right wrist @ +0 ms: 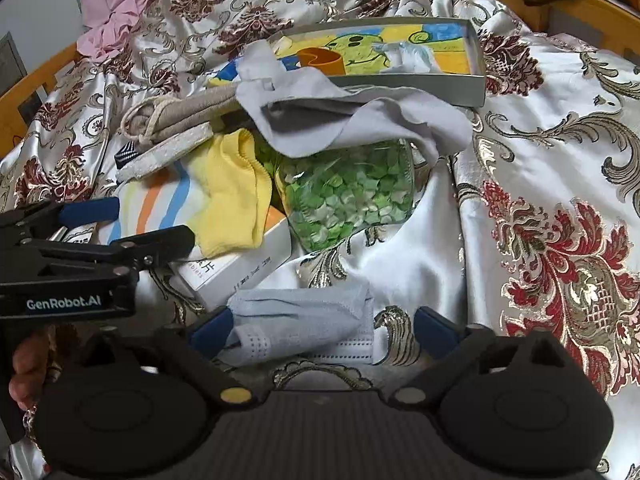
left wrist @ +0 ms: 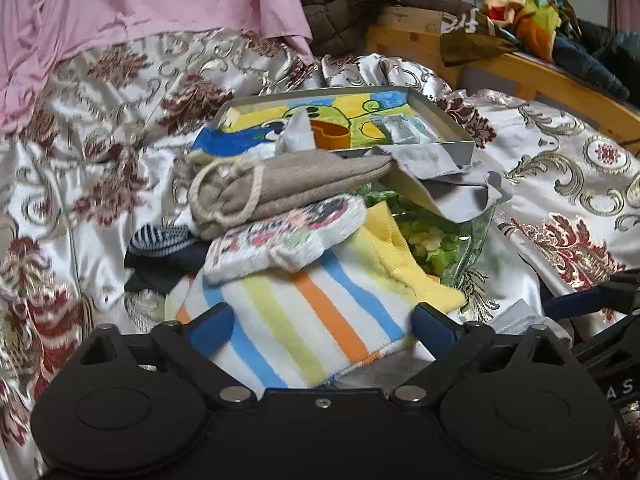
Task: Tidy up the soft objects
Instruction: 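Grasp the striped towel with the left tool while the right tool grasps the grey mask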
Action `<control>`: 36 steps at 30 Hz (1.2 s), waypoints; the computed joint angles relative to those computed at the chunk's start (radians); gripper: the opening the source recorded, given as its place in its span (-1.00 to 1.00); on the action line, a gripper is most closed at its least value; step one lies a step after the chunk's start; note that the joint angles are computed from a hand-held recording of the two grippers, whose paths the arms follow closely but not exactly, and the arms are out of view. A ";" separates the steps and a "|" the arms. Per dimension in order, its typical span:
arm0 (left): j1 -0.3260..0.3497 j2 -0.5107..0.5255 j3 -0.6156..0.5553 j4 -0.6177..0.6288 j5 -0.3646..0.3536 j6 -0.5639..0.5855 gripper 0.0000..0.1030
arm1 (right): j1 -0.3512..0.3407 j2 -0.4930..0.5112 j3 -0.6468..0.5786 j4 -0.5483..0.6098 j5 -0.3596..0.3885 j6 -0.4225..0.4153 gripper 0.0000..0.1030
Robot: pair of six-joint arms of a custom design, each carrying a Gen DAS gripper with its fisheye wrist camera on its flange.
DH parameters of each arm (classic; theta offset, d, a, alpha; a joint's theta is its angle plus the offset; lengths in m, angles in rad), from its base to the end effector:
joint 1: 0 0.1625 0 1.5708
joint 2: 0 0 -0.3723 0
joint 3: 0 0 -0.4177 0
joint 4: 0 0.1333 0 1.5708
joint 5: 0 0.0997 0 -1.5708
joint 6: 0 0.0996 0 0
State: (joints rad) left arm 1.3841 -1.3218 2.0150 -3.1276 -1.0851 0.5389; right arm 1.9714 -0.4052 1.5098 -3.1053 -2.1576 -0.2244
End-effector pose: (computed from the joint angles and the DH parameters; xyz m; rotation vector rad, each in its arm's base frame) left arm 0.0756 -0.5687 0.2750 0.5848 2.2984 -0.9667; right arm 0.3274 -0.5728 -0.0977 0.6187 -2.4576 0.6172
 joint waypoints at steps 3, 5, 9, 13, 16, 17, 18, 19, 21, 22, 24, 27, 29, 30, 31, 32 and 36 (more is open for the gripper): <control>0.026 -0.016 -0.005 0.036 -0.053 -0.071 0.70 | 0.000 -0.001 -0.001 0.009 0.006 0.002 0.61; 0.034 -0.023 -0.006 0.047 -0.071 -0.103 0.61 | 0.000 -0.001 0.000 0.007 0.011 0.002 0.50; 0.035 -0.038 0.000 0.068 -0.080 -0.118 0.40 | -0.003 -0.003 0.002 0.007 0.024 0.001 0.28; 0.039 -0.053 -0.006 0.107 -0.090 -0.155 0.20 | -0.002 0.000 0.002 -0.001 0.028 -0.010 0.15; 0.045 -0.064 -0.010 0.138 -0.107 -0.184 0.03 | -0.002 0.001 0.002 -0.010 0.029 -0.010 0.07; 0.047 -0.070 -0.011 0.149 -0.115 -0.190 0.00 | -0.002 0.000 0.003 -0.016 0.032 -0.012 0.04; 0.051 -0.076 -0.012 0.162 -0.126 -0.195 -0.10 | -0.002 0.000 0.005 -0.022 0.035 -0.014 0.00; 0.055 -0.082 -0.013 0.176 -0.136 -0.206 -0.20 | -0.002 0.000 0.006 -0.027 0.038 -0.015 -0.04; 0.064 -0.092 -0.016 0.196 -0.151 -0.235 -0.34 | -0.004 0.000 0.006 -0.032 0.042 -0.016 -0.11; 0.064 -0.094 -0.017 0.201 -0.152 -0.244 -0.41 | -0.004 0.000 0.007 -0.035 0.043 -0.016 -0.13; 0.062 -0.100 -0.014 0.204 -0.145 -0.253 -0.52 | -0.004 -0.001 0.011 -0.047 0.048 -0.017 -0.18; 0.053 -0.108 -0.008 0.206 -0.126 -0.274 -0.61 | -0.005 -0.003 0.019 -0.079 0.059 -0.029 -0.27; 0.046 -0.116 0.000 0.212 -0.125 -0.295 -0.63 | -0.005 -0.003 0.024 -0.107 0.065 -0.040 -0.31; 0.044 -0.120 0.004 0.214 -0.128 -0.298 -0.64 | -0.005 -0.002 0.026 -0.122 0.067 -0.046 -0.33; 0.040 -0.127 0.012 0.215 -0.130 -0.299 -0.64 | -0.004 -0.001 0.027 -0.136 0.068 -0.051 -0.35; 0.033 -0.131 0.021 0.216 -0.130 -0.299 -0.64 | -0.003 -0.002 0.031 -0.154 0.072 -0.059 -0.37; 0.014 -0.150 0.048 0.220 -0.147 -0.310 -0.65 | 0.001 -0.002 0.042 -0.218 0.078 -0.087 -0.44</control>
